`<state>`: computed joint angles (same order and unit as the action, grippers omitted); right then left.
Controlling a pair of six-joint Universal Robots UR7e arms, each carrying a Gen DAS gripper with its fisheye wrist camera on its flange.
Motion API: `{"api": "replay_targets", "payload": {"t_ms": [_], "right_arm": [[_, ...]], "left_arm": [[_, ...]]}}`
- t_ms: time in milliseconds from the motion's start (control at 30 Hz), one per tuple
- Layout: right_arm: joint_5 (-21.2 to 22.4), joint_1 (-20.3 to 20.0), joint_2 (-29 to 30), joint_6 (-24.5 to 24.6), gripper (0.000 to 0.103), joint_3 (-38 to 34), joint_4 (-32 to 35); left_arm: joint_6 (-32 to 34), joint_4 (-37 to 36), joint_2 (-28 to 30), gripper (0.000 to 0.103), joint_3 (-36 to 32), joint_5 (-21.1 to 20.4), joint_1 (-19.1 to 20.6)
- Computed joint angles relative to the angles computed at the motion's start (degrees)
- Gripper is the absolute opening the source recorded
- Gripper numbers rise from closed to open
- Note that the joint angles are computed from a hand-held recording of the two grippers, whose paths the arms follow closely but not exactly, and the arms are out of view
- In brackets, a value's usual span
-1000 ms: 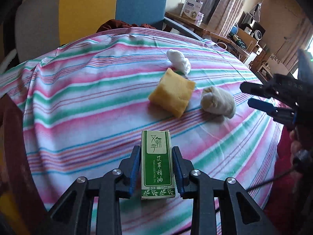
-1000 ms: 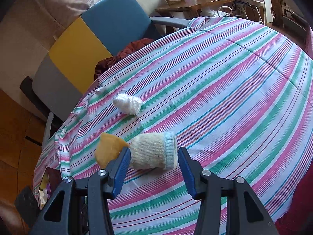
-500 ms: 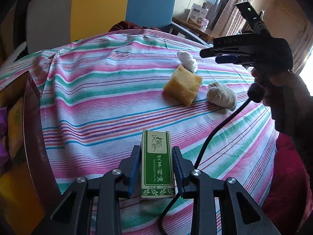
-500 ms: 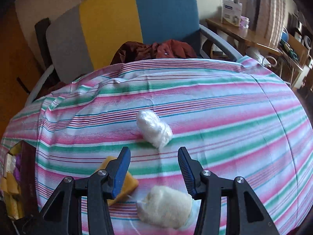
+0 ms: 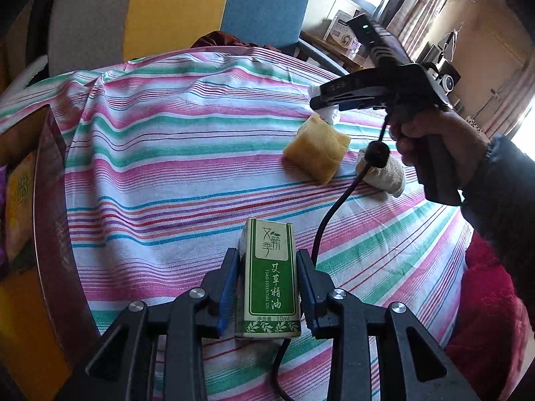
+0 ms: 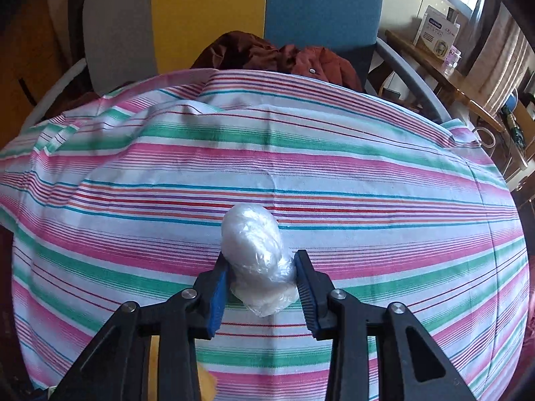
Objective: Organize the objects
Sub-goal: 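Carry the green box into the tray and release it with the left gripper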
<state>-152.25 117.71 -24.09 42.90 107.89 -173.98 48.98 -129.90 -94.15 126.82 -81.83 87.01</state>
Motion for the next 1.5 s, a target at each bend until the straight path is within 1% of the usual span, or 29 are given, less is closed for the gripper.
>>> {"api": "replay_targets", "payload": {"t_ms": [67, 100, 133, 200, 300, 367, 467, 567, 633, 700, 767, 967, 1167, 1367, 1500], "right_arm": [[-0.2, 1.9, -0.5, 1.4, 0.037, 0.8, 0.4], [0.0, 3.0, -0.8, 2.8, 0.037, 1.1, 1.3], [0.4, 4.0, -1.1, 4.2, 0.037, 1.7, 1.6], [2.2, 6.2, -1.3, 6.1, 0.037, 2.7, 0.0], [2.8, 9.8, -1.0, 9.8, 0.037, 3.0, 0.8], [4.5, 12.2, 0.1, 10.3, 0.037, 3.0, -1.1], [7.1, 14.3, 1.6, 13.4, 0.037, 2.8, 0.3], [10.1, 14.3, 3.5, 15.3, 0.037, 2.7, 0.7], [11.7, 13.7, 4.9, 15.3, 0.037, 2.2, 0.7], [12.4, 12.8, 5.8, 16.5, 0.037, 0.9, 5.0], [11.5, 12.9, 6.2, 16.2, 0.037, -0.2, 7.0], [11.2, 12.6, 6.6, 15.6, 0.037, -0.4, 7.2], [10.4, 12.7, 6.9, 16.1, 0.037, -1.4, 9.8], [10.5, 12.3, 7.0, 16.4, 0.037, -1.6, 11.0], [10.2, 12.4, 7.2, 16.7, 0.037, -2.0, 11.9]], "left_arm": [[0.0, -0.3, 0.1, 0.035, 0.1, -0.2, 0.1], [0.1, -0.5, 0.1, 0.035, 0.1, -0.4, 0.3], [0.2, -0.7, 0.1, 0.035, 0.1, -0.6, 0.4], [0.5, -1.2, 0.1, 0.036, 0.4, -0.8, 0.5], [0.9, -1.7, -0.1, 0.036, 0.5, -0.9, 0.6], [1.0, -2.0, -0.2, 0.036, 0.7, -0.8, 0.6], [0.6, -2.8, -0.3, 0.035, 0.7, -0.5, 0.6], [0.7, -4.2, -0.5, 0.035, 0.9, -0.1, 0.8], [0.9, -5.0, -1.1, 0.035, 1.3, 0.4, 0.8], [1.0, -5.7, -1.5, 0.035, 1.6, 0.8, 0.9], [1.6, -6.2, -2.3, 0.035, 2.0, 0.8, 1.0], [2.8, -5.6, -4.7, 0.035, 2.3, 0.0, 1.3], [4.4, -4.3, -8.6, 0.035, 2.5, -1.5, 1.0], [5.5, -3.8, -11.7, 0.035, 1.4, -3.3, 1.0], [5.6, -3.8, -12.4, 0.035, -0.2, -4.3, 1.7]]}}
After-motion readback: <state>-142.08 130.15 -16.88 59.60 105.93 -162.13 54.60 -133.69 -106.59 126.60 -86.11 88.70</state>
